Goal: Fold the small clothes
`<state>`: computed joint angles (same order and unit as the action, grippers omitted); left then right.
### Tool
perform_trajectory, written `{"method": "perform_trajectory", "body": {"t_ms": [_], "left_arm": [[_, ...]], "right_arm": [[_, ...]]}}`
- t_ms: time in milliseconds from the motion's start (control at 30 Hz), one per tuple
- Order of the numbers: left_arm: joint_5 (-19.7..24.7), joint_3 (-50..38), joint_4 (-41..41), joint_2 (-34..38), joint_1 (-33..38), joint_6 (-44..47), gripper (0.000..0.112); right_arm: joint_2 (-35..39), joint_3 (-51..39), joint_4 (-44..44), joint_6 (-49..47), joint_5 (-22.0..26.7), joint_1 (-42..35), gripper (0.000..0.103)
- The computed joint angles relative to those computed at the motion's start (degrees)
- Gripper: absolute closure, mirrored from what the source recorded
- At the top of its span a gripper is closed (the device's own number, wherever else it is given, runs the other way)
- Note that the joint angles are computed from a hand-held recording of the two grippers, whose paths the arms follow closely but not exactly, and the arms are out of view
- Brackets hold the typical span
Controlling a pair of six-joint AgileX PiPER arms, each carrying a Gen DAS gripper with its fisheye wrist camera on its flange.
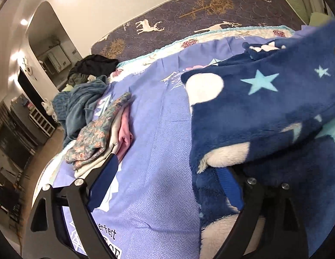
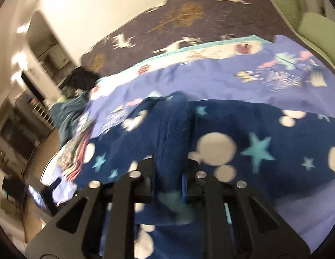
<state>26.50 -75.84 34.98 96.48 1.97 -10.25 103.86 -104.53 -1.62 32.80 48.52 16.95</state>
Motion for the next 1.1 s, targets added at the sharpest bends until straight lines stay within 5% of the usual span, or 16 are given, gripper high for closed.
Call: {"method": "perform_trajectory", "body": {"t_ms": [33,100,233,433,500,633,733,867,933,1000,1100], "left_arm": [[0.1,0.1,1.6,0.1,-0.3,-1.2,0.022],[-0.2,0.5,3.1,-0.2,-0.6,-2.2,0.022],[-0.3,0.2,-3.0,-0.5,0.7,3.1,0.022],[0.0,-0.2,-2.8,0.1,0.6,2.3,0.020],[0.0,0.0,-1.8,0.2,0.4,1.3,0.020],[0.5,-0.5,-4.6,0.2,0.7,3.5,0.020],[2.1,-1.7,-14.4,-0.3,3.0,11.6,0.020],[5.7,-2.7,-34.3,-3.5,8.9,27.6,0.026],[8.6,-4.4,-45.8,-4.8,12.0,34.6,0.053],[15.4,-9.5,-57.2,-3.8,14.7,38.3,0.070],[23.3,-15.2,-70.5,0.4,15.5,45.3,0.075]], "right_arm": [[1.5,-0.3,-2.1,1.2,2.2,-0.4,0.036],[1.3,3.9,-1.5,1.8,2.1,-2.2,0.043],[-4.1,16.2,14.3,-7.6,-6.3,-6.8,0.043],[-10.6,22.8,16.4,-16.9,-4.9,-3.8,0.038],[-10.5,22.8,11.7,-15.1,-3.4,-0.1,0.034],[-5.5,18.4,-11.2,-1.6,3.7,8.6,0.052],[-6.6,18.7,-24.5,10.2,7.3,14.4,0.052],[-13.5,22.0,-21.3,10.0,1.1,13.2,0.058],[-14.6,21.6,-19.1,8.2,-1.2,12.0,0.076],[-13.0,19.4,-14.8,4.3,-3.3,10.4,0.077],[-8.2,15.5,-9.8,0.1,-3.5,9.4,0.077]]}}
